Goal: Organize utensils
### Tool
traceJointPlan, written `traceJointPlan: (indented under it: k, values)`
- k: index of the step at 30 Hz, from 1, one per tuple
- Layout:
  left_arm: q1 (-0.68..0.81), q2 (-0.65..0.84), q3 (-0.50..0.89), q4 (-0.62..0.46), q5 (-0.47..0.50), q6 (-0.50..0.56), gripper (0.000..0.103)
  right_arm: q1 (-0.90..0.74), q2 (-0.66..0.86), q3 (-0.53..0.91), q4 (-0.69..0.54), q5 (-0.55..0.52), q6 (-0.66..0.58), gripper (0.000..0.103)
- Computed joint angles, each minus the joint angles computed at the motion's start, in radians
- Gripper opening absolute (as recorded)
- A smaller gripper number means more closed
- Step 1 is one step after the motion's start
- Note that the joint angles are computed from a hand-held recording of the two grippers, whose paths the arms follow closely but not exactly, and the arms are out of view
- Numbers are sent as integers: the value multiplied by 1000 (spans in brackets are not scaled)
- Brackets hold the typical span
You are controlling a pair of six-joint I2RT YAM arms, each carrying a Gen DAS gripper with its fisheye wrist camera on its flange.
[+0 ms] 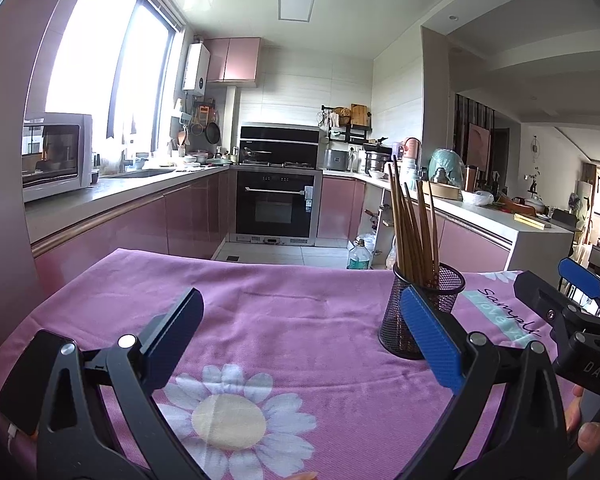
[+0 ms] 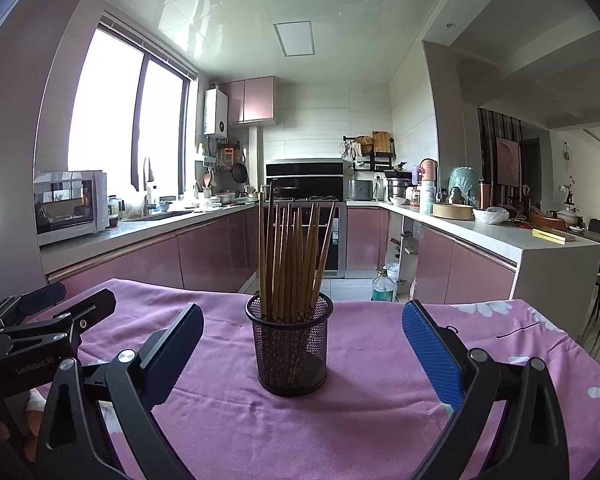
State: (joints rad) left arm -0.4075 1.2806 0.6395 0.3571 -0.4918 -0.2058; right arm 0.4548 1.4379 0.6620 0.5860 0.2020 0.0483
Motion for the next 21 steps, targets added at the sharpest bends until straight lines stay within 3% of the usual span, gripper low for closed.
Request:
traceJointPlan:
  k: [21]
  values:
    - [-2,3,4,-5,-3,-6,97,-1,6,1,2,-2,10,96]
